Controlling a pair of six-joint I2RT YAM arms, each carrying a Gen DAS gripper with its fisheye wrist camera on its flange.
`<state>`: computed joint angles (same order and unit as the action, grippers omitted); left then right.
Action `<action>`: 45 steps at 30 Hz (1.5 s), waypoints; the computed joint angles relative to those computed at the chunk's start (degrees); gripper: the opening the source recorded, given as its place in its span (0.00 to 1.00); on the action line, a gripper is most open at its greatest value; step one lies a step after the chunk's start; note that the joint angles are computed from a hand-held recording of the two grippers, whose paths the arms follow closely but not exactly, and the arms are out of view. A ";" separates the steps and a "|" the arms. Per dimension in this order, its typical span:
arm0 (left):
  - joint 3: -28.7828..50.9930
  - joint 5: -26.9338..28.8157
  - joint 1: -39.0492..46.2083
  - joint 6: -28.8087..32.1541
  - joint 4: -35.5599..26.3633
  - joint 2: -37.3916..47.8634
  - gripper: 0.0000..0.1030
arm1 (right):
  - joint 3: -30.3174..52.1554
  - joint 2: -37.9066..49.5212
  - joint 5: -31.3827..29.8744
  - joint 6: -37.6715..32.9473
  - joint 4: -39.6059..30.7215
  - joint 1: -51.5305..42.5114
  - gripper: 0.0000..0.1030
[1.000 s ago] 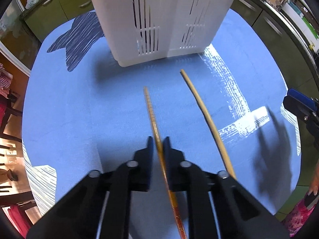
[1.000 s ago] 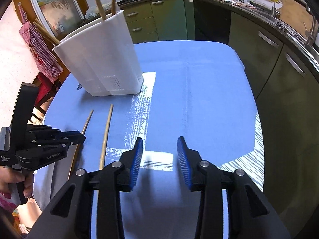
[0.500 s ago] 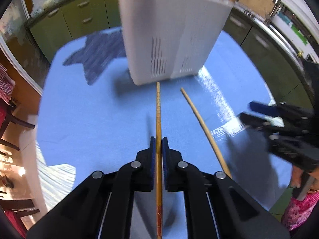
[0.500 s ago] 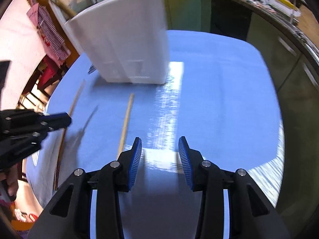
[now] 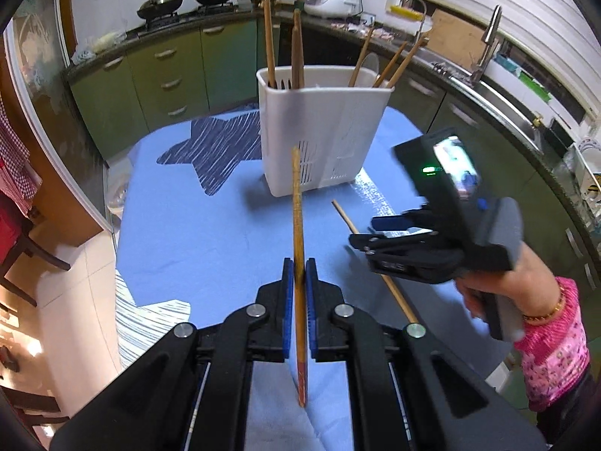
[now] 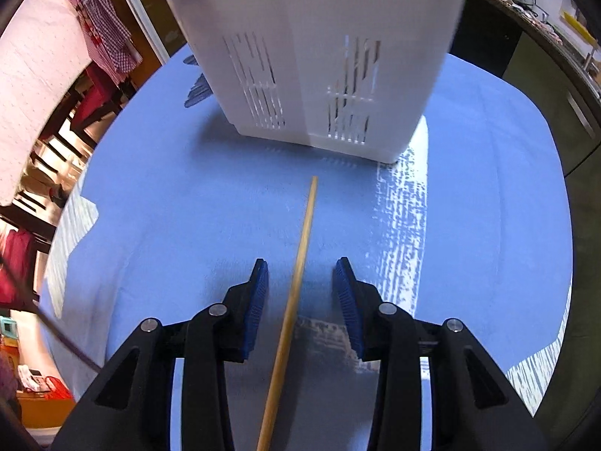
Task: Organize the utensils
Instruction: 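Grasp the last chopstick with the left tool while the right tool grasps another, then lift the chopsticks with both tools up over the white caddy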
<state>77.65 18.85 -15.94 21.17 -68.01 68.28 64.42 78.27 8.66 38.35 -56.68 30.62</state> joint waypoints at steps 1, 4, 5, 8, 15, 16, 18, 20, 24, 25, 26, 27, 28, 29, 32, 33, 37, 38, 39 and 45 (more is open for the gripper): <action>0.00 0.53 0.63 0.57 -0.31 -0.75 0.06 | 0.48 1.02 0.03 0.05 0.07 0.22 0.34; 0.48 1.85 2.23 2.03 -1.21 -1.72 0.06 | 1.37 3.09 0.40 0.35 0.24 0.77 0.33; 0.55 2.28 2.71 2.44 -1.59 -2.13 0.06 | 1.88 3.73 1.17 0.50 -0.03 1.14 0.33; 0.69 3.68 4.53 4.05 -2.35 -2.51 0.06 | 2.64 4.71 2.70 0.80 -0.82 1.80 0.27; 0.50 4.38 5.79 5.16 -2.89 -3.14 0.06 | 2.99 5.05 1.41 -0.47 -0.81 0.66 0.09; 0.50 4.38 5.79 5.16 -2.89 -3.14 0.06 | 2.82 4.92 1.01 -0.48 -0.53 0.34 0.08; 0.48 4.53 5.94 5.30 -2.85 -3.26 0.06 | 2.68 4.99 0.68 -0.28 -0.10 0.11 0.07; 0.52 4.70 6.03 5.40 -2.69 -3.18 0.06 | 2.15 4.54 1.06 -0.04 0.06 0.44 0.06; 1.07 5.03 6.19 5.66 -3.03 -3.03 0.06 | 1.12 3.10 0.91 0.92 0.58 0.39 0.06; 1.25 5.08 6.18 5.61 -3.14 -3.02 0.06 | 0.72 2.27 1.07 1.22 0.62 0.54 0.06; 1.45 5.04 6.10 5.56 -3.18 -3.03 0.06 | 0.31 0.93 1.22 1.51 0.35 0.70 0.06; 1.66 5.04 6.11 5.64 -3.21 -2.97 0.06 | -0.10 -0.30 1.49 1.94 0.27 0.98 0.06; 2.01 5.11 6.15 5.73 -3.33 -2.87 0.06 | -0.29 -1.89 2.03 2.48 -0.20 1.40 0.06; 2.18 5.08 6.02 5.61 -3.32 -2.83 0.06 | -0.35 -3.77 2.79 3.07 -0.99 2.07 0.06; 2.95 5.31 5.84 5.36 -3.44 -2.82 0.06 | 0.01 -9.57 5.89 5.64 -3.97 5.09 0.06; 3.16 5.41 5.79 5.29 -3.54 -2.90 0.06 | 0.31 -11.58 7.03 6.76 -5.08 6.31 0.06; 4.51 5.83 5.68 5.43 -4.31 -2.72 0.06 | 2.85 -18.61 14.05 12.89 -11.05 13.11 0.06; 4.84 5.74 5.42 5.31 -4.45 -2.71 0.06 | 4.05 -19.98 16.33 14.88 -13.10 15.47 0.06; 5.29 5.73 5.22 5.24 -4.58 -2.65 0.06 | 4.92 -20.76 17.86 16.28 -14.47 17.11 0.06; 9.23 7.22 4.19 4.76 -6.83 -1.04 0.06 | 12.85 -21.46 27.89 26.51 -25.86 28.92 0.06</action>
